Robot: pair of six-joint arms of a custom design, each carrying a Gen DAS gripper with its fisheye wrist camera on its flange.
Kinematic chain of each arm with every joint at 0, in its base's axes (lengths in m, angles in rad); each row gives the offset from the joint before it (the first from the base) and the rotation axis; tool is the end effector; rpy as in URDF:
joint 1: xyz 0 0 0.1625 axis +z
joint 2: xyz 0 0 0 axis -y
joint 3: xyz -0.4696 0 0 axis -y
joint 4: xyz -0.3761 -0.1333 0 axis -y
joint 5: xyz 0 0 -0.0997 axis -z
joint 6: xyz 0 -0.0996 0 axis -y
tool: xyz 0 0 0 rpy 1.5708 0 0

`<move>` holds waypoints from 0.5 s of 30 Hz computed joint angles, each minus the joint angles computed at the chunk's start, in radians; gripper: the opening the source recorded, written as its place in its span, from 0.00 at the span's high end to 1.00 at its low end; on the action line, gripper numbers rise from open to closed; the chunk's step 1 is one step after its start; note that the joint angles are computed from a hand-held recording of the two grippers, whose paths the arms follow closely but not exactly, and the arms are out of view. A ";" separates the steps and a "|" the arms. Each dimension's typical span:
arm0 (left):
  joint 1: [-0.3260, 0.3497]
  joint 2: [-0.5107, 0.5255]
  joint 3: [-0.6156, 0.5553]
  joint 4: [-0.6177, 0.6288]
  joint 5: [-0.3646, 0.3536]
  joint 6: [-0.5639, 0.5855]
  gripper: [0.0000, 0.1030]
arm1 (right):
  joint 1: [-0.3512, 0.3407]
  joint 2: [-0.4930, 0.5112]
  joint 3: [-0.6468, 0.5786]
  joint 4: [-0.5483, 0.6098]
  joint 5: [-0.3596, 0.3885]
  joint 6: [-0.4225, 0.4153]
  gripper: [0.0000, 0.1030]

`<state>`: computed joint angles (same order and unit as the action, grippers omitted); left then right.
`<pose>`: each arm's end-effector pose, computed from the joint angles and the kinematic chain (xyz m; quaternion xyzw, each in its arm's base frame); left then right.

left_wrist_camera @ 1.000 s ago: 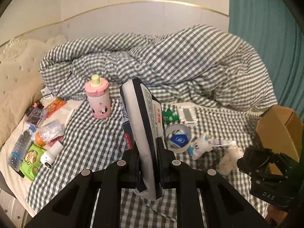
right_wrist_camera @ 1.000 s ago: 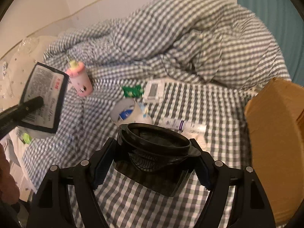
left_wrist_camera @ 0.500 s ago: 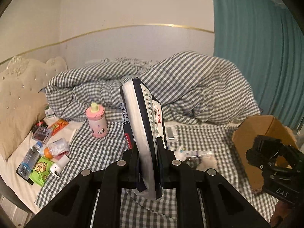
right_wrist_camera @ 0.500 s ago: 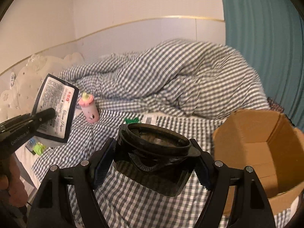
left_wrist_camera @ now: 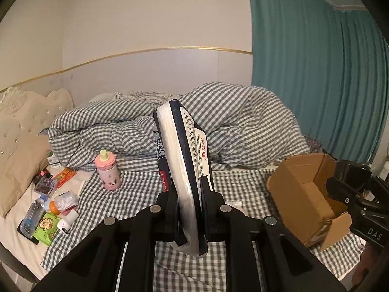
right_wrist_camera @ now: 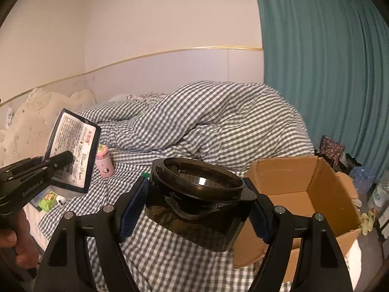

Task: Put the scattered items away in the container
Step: 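Lift and carry the boxed product and black cup with both tools over the cardboard box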

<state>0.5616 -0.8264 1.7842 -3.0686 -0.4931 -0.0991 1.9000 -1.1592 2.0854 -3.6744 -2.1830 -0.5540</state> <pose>-0.4276 -0.5302 0.2111 0.2406 0.8032 -0.4549 0.3001 0.2425 -0.4745 0.3531 0.1876 -0.7884 0.4980 0.3084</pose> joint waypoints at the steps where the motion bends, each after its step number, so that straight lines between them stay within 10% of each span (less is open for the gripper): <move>1: -0.003 0.004 -0.003 -0.001 -0.004 0.002 0.86 | 0.000 -0.008 0.004 -0.003 -0.003 -0.002 0.27; 15: -0.038 0.113 -0.122 0.011 -0.119 0.050 0.86 | -0.039 -0.159 0.065 -0.063 -0.076 -0.052 0.27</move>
